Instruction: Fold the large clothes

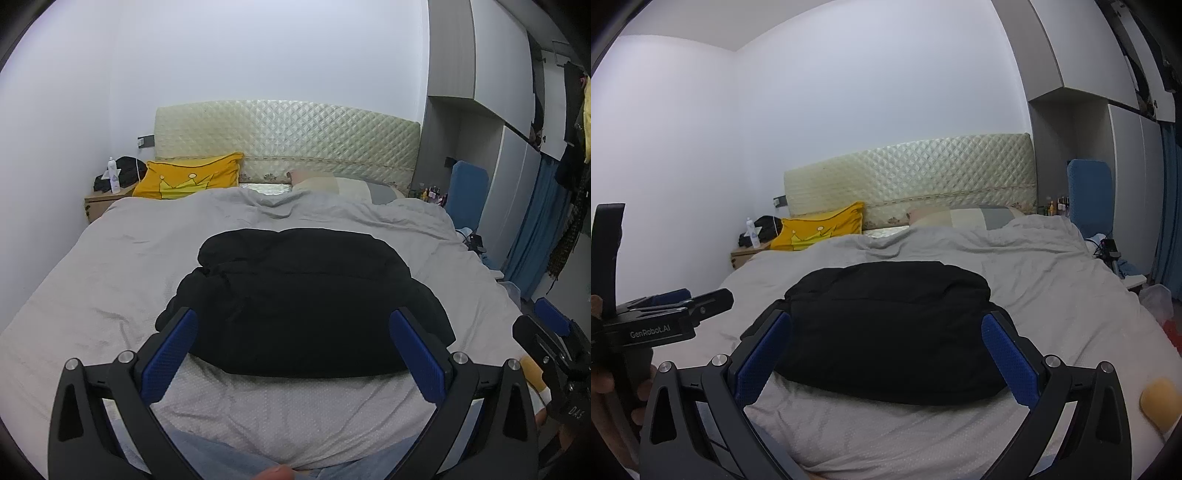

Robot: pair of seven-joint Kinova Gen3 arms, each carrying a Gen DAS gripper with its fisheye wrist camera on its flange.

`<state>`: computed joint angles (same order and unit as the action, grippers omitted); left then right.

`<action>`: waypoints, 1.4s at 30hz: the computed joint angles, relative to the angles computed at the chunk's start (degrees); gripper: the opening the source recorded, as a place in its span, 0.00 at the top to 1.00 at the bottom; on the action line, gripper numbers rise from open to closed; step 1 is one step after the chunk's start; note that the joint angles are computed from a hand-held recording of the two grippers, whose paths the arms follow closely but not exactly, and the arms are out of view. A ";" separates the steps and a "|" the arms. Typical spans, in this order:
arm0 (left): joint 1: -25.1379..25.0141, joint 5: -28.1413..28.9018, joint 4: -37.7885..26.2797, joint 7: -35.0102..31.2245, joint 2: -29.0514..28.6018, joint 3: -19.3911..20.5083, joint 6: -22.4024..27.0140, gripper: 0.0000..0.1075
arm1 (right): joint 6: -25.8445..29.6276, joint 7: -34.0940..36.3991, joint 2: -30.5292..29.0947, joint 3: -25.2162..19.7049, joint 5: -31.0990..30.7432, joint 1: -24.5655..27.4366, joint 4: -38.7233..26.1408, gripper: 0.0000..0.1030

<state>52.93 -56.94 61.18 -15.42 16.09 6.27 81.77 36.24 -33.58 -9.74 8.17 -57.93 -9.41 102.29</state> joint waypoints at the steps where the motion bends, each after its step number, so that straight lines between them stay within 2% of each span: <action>1: 0.14 -0.18 0.10 0.16 -0.08 -0.01 0.05 0.04 | -0.05 -0.06 0.00 -0.01 -0.03 -0.01 0.02 0.00; 18: 0.32 0.55 -0.42 -1.50 0.60 -0.08 0.16 0.04 | 0.64 -1.62 0.34 -0.02 1.39 0.34 -0.57 0.00; 42: -0.43 0.31 0.95 1.01 -0.36 0.17 0.09 0.04 | 1.64 -1.67 0.59 -0.01 1.79 1.14 -1.02 0.00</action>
